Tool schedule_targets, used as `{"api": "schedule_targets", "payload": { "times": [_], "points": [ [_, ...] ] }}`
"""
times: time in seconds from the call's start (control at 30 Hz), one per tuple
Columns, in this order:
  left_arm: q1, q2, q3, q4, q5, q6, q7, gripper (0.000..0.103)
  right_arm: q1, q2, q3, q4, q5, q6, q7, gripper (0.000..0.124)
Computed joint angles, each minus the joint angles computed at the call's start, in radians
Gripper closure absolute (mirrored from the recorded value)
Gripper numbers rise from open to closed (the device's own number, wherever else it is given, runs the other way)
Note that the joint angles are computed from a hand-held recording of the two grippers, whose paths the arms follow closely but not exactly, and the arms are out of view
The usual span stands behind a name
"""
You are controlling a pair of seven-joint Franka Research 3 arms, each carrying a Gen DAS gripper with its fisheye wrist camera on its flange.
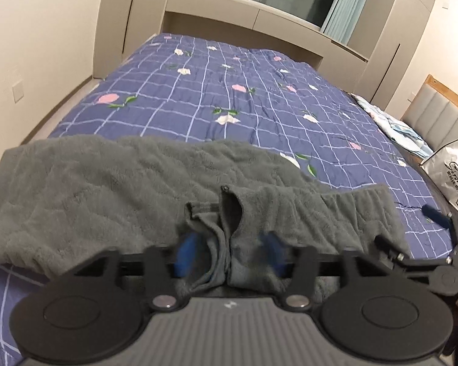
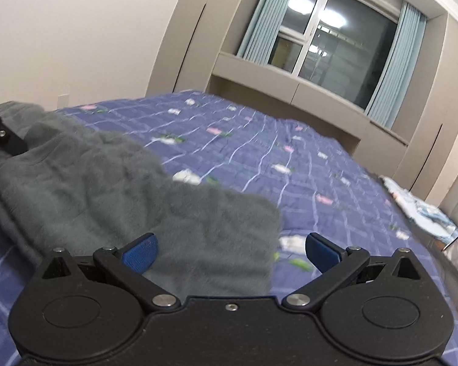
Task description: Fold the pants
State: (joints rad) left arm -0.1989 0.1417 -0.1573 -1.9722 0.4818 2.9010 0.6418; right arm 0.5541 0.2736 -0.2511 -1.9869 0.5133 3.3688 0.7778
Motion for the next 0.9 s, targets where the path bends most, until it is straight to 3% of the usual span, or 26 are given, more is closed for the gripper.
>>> {"api": "schedule_targets", "payload": {
  "times": [0.1, 0.17, 0.2, 0.27, 0.3, 0.43, 0.57, 0.7, 0.8, 0.9],
  "points": [
    [-0.016, 0.021, 0.02, 0.03, 0.049, -0.031, -0.069, 0.019, 0.038, 0.043, -0.06, 0.059, 0.011, -0.006, -0.006, 0.021],
    [-0.018, 0.038, 0.017, 0.052, 0.047, -0.066, -0.08, 0.019, 0.046, 0.084, -0.083, 0.108, 0.016, -0.003, 0.004, 0.021],
    [-0.02, 0.046, 0.019, 0.062, 0.052, -0.086, -0.085, 0.019, 0.079, 0.115, -0.13, 0.142, 0.034, -0.025, 0.011, 0.021],
    [-0.021, 0.056, 0.021, 0.067, 0.059, -0.102, -0.095, 0.019, 0.14, 0.17, -0.23, 0.207, 0.04, -0.108, 0.063, 0.021],
    [-0.017, 0.057, 0.019, 0.064, 0.053, -0.1, -0.091, 0.019, 0.141, 0.187, -0.242, 0.228, 0.032, -0.14, 0.087, 0.021],
    [-0.014, 0.052, 0.015, 0.064, 0.045, -0.097, -0.084, 0.018, 0.141, 0.217, -0.255, 0.247, -0.014, -0.17, 0.148, 0.021],
    [-0.027, 0.037, 0.033, 0.058, 0.1, -0.089, -0.156, 0.001, 0.117, 0.183, -0.219, 0.202, -0.051, -0.089, 0.181, 0.021],
    [-0.029, 0.057, 0.028, 0.086, 0.109, -0.14, -0.174, 0.001, 0.154, 0.2, -0.279, 0.21, -0.084, -0.148, 0.253, 0.021],
    [-0.035, 0.052, 0.029, 0.089, 0.137, -0.164, -0.186, 0.001, 0.155, 0.198, -0.281, 0.2, -0.113, -0.145, 0.295, 0.021],
    [-0.035, 0.017, 0.032, 0.069, 0.177, -0.169, -0.227, 0.001, 0.111, 0.139, -0.214, 0.149, -0.157, -0.098, 0.297, 0.021]
  ]
}}
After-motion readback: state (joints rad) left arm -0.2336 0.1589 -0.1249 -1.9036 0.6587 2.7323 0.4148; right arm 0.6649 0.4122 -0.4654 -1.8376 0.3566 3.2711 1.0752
